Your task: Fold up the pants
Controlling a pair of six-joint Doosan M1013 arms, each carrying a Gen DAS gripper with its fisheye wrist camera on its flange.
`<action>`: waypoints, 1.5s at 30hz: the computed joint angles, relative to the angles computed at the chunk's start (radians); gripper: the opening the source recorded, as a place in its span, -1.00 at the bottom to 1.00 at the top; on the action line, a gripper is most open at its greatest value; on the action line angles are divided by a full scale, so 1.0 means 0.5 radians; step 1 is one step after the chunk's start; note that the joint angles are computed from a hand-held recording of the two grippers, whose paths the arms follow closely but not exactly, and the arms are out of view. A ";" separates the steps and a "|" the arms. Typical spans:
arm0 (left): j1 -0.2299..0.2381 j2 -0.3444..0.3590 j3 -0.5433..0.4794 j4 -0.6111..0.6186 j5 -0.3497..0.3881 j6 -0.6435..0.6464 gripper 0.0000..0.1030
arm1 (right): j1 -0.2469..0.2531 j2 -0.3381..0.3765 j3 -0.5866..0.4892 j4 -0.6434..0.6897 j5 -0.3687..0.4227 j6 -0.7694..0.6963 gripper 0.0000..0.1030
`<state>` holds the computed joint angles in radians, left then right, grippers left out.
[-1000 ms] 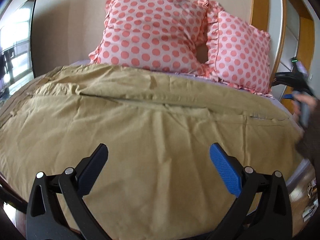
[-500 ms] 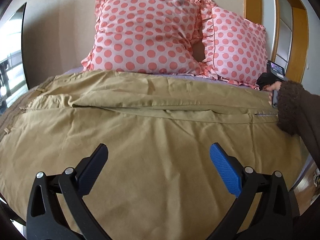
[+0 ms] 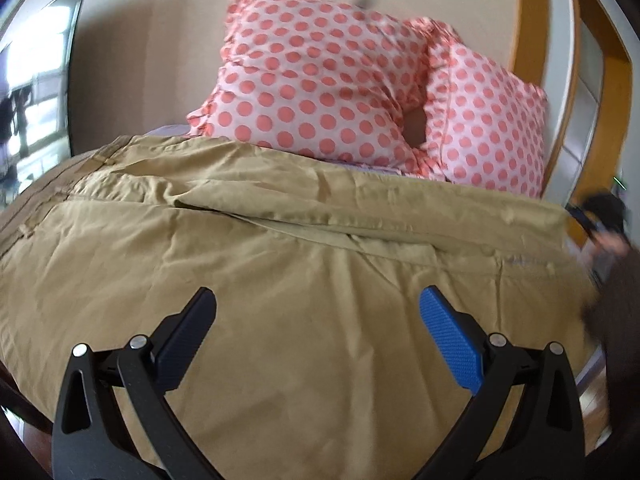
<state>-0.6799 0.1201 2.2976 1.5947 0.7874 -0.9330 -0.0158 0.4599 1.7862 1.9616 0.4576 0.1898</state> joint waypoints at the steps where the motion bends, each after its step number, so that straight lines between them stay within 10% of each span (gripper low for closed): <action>1: 0.001 -0.014 0.010 0.022 0.006 -0.056 0.96 | -0.025 -0.069 0.118 0.111 0.098 -0.109 -0.91; 8: 0.010 -0.100 0.050 0.169 0.109 -0.302 0.96 | -0.176 -0.238 0.525 -0.159 0.281 0.163 -0.84; 12: 0.031 -0.151 0.064 0.205 0.055 -0.289 0.96 | -0.186 -0.216 0.508 -0.287 0.325 0.419 0.03; 16: 0.107 -0.205 0.109 0.403 -0.084 -0.441 0.96 | -0.182 -0.187 0.495 -0.349 0.341 0.505 0.21; 19: 0.235 -0.234 0.080 0.443 -0.248 -0.440 0.96 | -0.165 -0.173 0.513 -0.138 0.318 0.321 -0.33; 20: 0.295 -0.238 0.062 0.471 -0.310 -0.436 0.96 | -0.174 -0.153 0.508 -0.076 0.370 0.251 -0.95; 25: 0.575 -0.182 -0.076 0.328 -0.558 -0.207 0.93 | -0.260 -0.147 0.602 0.387 0.707 -0.146 -0.97; 34: 1.032 0.073 -0.347 -0.325 -0.921 0.273 0.73 | -0.286 -0.137 0.600 0.401 0.739 -0.180 -0.97; 36: 1.105 0.146 -0.429 -0.694 -0.918 0.661 0.49 | -0.288 -0.135 0.601 0.401 0.744 -0.184 -0.97; 38: 1.209 0.202 -0.446 -0.812 -1.091 0.699 -0.19 | -0.282 -0.139 0.597 0.408 0.726 -0.193 -0.97; 39: 1.273 0.204 -0.419 -0.722 -1.272 0.560 -0.86 | -0.280 -0.137 0.593 0.411 0.725 -0.196 -0.97; 41: 1.295 0.156 -0.352 -0.284 -1.354 0.055 -0.93 | -0.276 -0.137 0.586 0.411 0.726 -0.197 -0.97; 45: 1.048 -0.125 -0.073 0.501 -0.975 -0.629 -0.94 | -0.296 -0.176 0.624 0.477 0.726 -0.289 -0.97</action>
<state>-0.1560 0.0575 2.2612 1.8453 0.2997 -1.2476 -0.1638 0.3719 2.0980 2.2002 0.8208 0.0453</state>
